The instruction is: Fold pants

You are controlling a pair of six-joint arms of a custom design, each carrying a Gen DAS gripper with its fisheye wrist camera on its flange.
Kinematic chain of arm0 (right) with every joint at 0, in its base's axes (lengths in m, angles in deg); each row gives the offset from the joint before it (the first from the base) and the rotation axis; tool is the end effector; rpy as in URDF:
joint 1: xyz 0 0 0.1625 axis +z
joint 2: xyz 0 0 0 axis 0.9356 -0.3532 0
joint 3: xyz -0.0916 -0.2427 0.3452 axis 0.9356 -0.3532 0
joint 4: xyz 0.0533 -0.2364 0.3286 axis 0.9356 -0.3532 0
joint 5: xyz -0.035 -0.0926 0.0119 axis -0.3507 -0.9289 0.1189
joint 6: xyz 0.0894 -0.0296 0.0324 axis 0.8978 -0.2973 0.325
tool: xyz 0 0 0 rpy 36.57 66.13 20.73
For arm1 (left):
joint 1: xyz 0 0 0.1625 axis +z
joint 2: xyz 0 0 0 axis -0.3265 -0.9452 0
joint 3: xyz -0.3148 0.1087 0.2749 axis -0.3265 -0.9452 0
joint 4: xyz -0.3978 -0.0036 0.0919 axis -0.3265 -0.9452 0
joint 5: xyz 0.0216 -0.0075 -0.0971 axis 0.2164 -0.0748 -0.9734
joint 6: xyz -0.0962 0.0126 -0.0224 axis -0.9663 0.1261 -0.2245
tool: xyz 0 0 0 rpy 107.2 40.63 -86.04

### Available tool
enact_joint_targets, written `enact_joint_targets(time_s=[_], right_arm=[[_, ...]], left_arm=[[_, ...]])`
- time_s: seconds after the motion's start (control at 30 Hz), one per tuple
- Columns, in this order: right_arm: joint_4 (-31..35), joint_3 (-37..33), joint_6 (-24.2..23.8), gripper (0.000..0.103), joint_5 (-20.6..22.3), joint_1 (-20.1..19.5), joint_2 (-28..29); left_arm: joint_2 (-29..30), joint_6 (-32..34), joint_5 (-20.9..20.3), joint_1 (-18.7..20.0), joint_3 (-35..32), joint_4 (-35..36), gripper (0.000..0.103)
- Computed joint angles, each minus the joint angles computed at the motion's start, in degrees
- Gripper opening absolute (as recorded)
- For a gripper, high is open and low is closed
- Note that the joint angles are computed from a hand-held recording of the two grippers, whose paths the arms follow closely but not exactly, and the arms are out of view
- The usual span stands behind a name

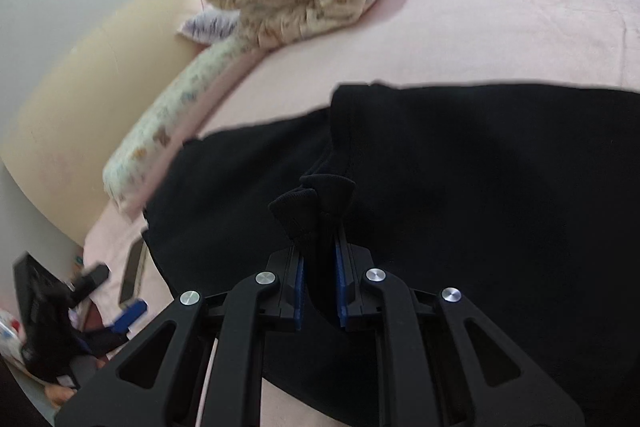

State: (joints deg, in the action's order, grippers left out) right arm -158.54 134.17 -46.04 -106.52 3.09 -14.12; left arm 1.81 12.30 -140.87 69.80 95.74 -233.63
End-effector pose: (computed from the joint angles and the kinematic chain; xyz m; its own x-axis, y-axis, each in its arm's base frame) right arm -0.0171 -0.5100 0.2218 -0.9651 -0.0253 0.2607 -0.1978 0.7227 -0.6622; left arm -0.1866 -0.5126 0.0232 -0.9983 -0.0399 -0.0418 -0.0018 0.7443 -0.6678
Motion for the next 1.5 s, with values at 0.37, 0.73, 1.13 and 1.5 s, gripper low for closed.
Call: enact_joint_targets(time_s=[0.37,0.73,1.13,1.5], right_arm=[[-1.72,-2.89,-3.16,0.017,-12.81,4.74,5.32],[-6.18,6.27,-17.91,0.055,-5.58,7.16,-1.09],[-4.95,-13.09,-8.98,0.040,-24.13,8.95,8.40],[5.51,-11.01,-1.92,0.040,-18.33,5.66,2.24]], left_arm=[[0.68,0.11,-0.44,-0.11,-1.17,3.03,0.101],[-0.16,-1.72,-2.26,0.94,-0.33,2.53,0.101],[-0.03,-1.79,-2.96,1.25,-0.69,2.53,0.101],[-0.71,-2.85,-1.03,1.81,-0.42,1.01,0.101]])
